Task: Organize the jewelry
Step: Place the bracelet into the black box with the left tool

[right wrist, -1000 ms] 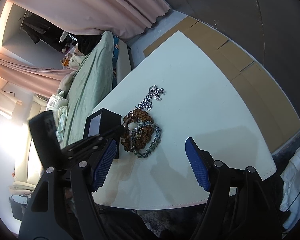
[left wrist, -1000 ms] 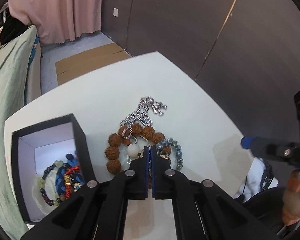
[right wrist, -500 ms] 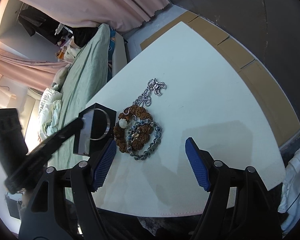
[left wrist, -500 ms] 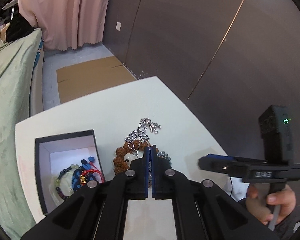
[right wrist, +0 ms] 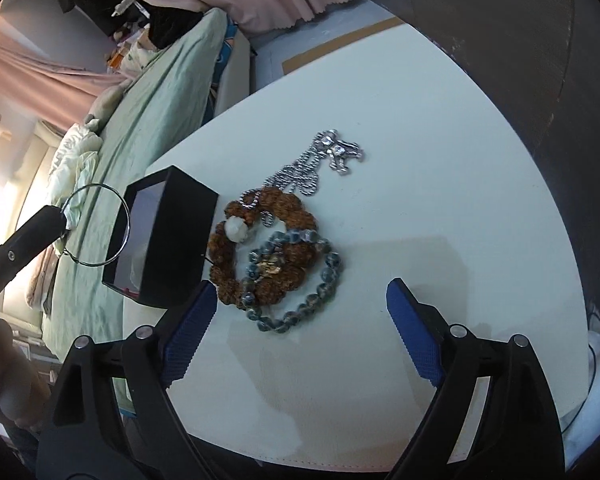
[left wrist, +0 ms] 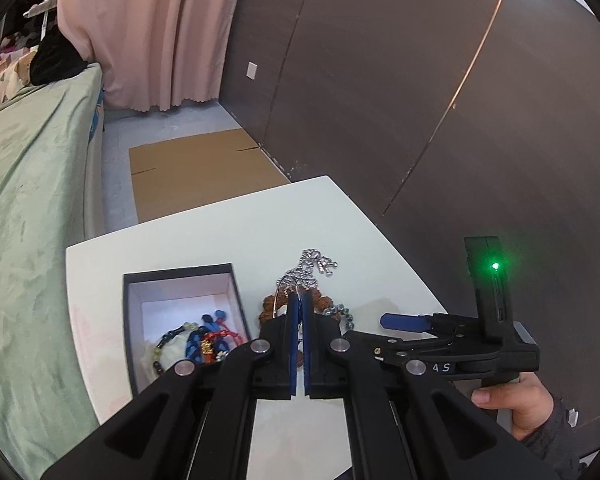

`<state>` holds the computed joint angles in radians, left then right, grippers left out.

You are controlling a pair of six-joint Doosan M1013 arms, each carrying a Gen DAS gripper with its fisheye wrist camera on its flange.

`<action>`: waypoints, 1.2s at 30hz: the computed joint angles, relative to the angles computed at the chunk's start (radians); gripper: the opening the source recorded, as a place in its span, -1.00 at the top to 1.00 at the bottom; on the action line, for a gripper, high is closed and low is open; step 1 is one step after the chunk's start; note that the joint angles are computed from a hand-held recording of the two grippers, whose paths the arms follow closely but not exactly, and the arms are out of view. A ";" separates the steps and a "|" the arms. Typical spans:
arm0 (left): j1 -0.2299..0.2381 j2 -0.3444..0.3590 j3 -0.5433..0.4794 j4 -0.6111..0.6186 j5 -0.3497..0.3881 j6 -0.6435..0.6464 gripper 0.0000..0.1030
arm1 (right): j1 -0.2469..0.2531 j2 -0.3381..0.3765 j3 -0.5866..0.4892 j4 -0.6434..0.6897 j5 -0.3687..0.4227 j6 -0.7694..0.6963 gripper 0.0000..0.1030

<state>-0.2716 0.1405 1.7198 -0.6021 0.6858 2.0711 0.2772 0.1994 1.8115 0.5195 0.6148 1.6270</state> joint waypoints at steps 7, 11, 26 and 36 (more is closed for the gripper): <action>0.021 -0.012 0.016 -0.011 0.007 0.001 1.00 | 0.007 0.006 0.000 -0.164 -0.026 0.168 -0.01; 0.029 -0.016 0.019 -0.012 0.009 0.000 1.00 | 0.018 0.019 -0.014 -0.240 -0.018 0.216 0.08; 0.056 -0.034 0.027 -0.005 0.005 -0.017 1.00 | 0.107 0.063 -0.062 -0.626 0.030 0.467 0.81; 0.056 -0.002 0.033 0.036 -0.002 -0.084 1.00 | 0.065 -0.026 0.001 -0.351 -0.123 0.301 0.82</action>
<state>-0.2161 0.1386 1.7524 -0.5663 0.6839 1.9868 0.3427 0.1733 1.8121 0.1689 0.4920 1.9276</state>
